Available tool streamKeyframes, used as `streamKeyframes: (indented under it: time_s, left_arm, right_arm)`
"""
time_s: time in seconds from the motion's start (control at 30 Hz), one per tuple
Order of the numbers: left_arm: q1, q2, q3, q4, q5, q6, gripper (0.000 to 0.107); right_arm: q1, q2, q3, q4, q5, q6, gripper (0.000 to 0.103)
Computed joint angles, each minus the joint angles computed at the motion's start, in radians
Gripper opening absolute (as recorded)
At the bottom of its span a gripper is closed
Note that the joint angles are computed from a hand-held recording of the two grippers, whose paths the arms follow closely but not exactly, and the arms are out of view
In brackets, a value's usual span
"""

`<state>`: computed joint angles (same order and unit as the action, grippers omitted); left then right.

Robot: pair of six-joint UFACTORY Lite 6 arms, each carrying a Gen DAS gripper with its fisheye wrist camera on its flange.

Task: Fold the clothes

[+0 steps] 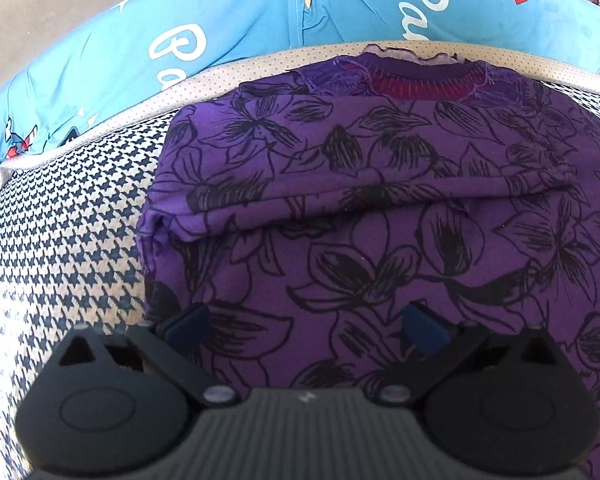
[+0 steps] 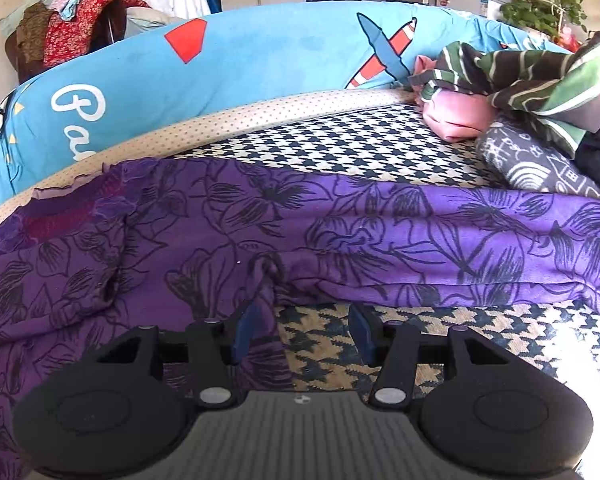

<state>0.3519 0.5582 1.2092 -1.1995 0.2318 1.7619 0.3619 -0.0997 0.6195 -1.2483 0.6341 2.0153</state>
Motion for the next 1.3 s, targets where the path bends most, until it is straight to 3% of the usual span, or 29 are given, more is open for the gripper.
streamKeyframes:
  time_s: [0.13, 0.4, 0.63, 0.9, 1.07, 1.3]
  left_arm:
    - [0.008, 0.026, 0.011, -0.002, 0.014, -0.009, 0.103]
    - [0.042, 0.056, 0.023, -0.047, 0.061, 0.027, 0.103]
    - [0.064, 0.002, -0.101, -0.474, 0.066, 0.451, 0.103]
    - [0.112, -0.057, -0.239, -0.781, 0.138, 0.784, 0.103]
    - [0.133, -0.073, -0.272, -0.808, 0.167, 0.829, 0.103]
    - [0.144, -0.082, -0.302, -0.870, 0.195, 0.911, 0.103]
  right_arm:
    - [0.012, -0.009, -0.010, 0.012, 0.078, -0.002, 0.050]
    - [0.002, -0.042, -0.032, 0.045, 0.098, -0.027, 0.051]
    - [0.012, -0.085, -0.056, 0.060, 0.110, -0.043, 0.051]
    - [-0.010, -0.211, -0.125, 0.082, 0.070, -0.060, 0.057]
    - [-0.126, -0.321, -0.190, 0.090, 0.037, -0.092, 0.067]
    - [-0.489, -0.390, -0.269, 0.170, -0.120, -0.201, 0.067]
